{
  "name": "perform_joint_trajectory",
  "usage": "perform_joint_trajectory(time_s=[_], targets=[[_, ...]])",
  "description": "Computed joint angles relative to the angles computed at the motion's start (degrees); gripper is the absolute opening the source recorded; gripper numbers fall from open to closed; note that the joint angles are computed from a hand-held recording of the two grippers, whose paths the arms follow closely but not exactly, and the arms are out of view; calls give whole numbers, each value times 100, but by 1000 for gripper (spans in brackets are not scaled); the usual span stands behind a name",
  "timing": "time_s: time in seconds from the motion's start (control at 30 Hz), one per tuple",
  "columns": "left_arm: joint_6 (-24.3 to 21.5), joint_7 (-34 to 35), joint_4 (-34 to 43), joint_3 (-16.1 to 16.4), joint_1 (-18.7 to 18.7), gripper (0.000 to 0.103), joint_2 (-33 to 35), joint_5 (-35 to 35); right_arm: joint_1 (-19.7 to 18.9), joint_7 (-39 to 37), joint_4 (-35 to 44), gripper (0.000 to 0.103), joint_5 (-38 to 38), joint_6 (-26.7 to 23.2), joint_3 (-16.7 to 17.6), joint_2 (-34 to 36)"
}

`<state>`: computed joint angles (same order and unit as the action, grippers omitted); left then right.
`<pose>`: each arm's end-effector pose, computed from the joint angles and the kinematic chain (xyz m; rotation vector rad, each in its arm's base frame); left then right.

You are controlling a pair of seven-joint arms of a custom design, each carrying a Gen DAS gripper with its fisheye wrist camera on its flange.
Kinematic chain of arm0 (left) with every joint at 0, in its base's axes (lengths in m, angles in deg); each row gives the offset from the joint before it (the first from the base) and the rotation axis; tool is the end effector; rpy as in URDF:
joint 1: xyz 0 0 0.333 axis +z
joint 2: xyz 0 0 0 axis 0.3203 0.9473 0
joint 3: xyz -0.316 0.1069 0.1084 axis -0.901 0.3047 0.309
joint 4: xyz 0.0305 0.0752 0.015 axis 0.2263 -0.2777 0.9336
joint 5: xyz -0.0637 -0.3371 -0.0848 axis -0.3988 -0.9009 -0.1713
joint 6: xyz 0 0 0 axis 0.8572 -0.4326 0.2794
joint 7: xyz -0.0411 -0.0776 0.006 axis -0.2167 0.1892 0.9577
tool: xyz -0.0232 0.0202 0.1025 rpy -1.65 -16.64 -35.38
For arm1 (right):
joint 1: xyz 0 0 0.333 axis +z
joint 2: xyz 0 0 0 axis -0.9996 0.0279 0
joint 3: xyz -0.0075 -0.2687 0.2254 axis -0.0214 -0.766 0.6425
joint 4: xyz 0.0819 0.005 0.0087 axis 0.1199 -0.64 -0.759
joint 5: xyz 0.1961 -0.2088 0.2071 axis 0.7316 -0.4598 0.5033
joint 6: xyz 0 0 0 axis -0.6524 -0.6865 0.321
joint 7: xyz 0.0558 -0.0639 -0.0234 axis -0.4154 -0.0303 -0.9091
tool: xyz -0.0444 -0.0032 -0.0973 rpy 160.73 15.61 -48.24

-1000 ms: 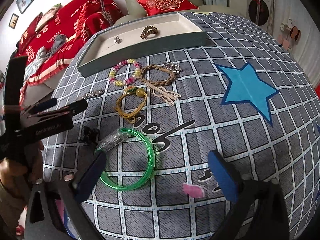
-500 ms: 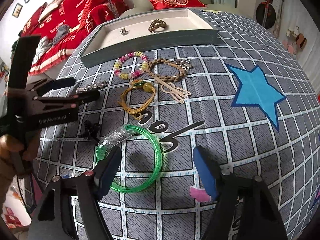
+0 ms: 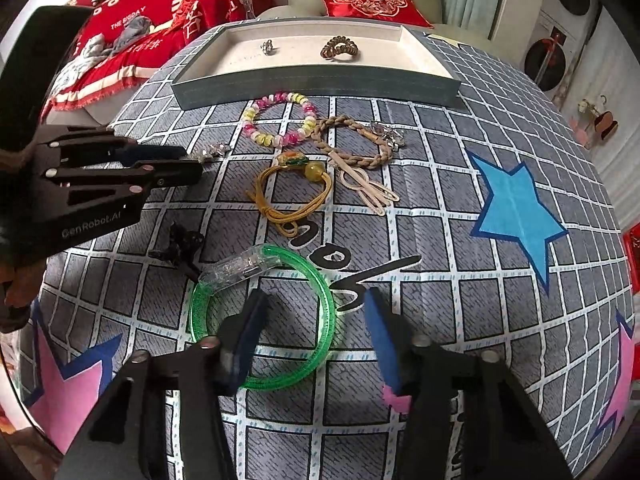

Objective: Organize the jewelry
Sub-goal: 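Grasp the silver star hairpin with the left gripper while the right grasps the green bangle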

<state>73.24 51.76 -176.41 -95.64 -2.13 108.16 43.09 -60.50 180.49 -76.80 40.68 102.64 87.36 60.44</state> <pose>0.6082 -0.3984 0.3934 -0.5846 2.8556 -0.7711 0.4528 0.3013 0.3793 -1.5466 2.3595 -0.5695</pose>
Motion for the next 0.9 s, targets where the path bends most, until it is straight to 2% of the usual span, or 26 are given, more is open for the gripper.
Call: perform_joint_trajectory(time_s=[0.03,0.07,0.1,0.17,0.3,0.57,0.77,0.9], targets=[[116,4,-95,8,-15,33,-40,8,4,16,-6,43,-17,2,-3,-7],[175,6,-151,-3,-5,33,-62,-12,8,40,-12,34,-37,-3,-6,-15],[229,-22,-207,-10,5,33,-87,-46,10,75,-28,22,-66,16,-10,-27],[283,-110,-260,-10,19,33,-110,-106,4,172,-83,9,-108,72,-18,-60],[461,-398,-455,38,27,33,-212,-190,-41,517,-295,8,-242,355,-42,-182],[807,-688,-835,-127,253,33,-437,-577,-168,1170,-624,8,-657,666,-43,-497],[992,-598,-942,-374,487,33,-599,-974,-335,1382,-723,8,-884,669,13,-755],[1077,-541,-974,-399,500,33,-681,-1101,-439,1534,-769,8,-1026,686,51,-874]])
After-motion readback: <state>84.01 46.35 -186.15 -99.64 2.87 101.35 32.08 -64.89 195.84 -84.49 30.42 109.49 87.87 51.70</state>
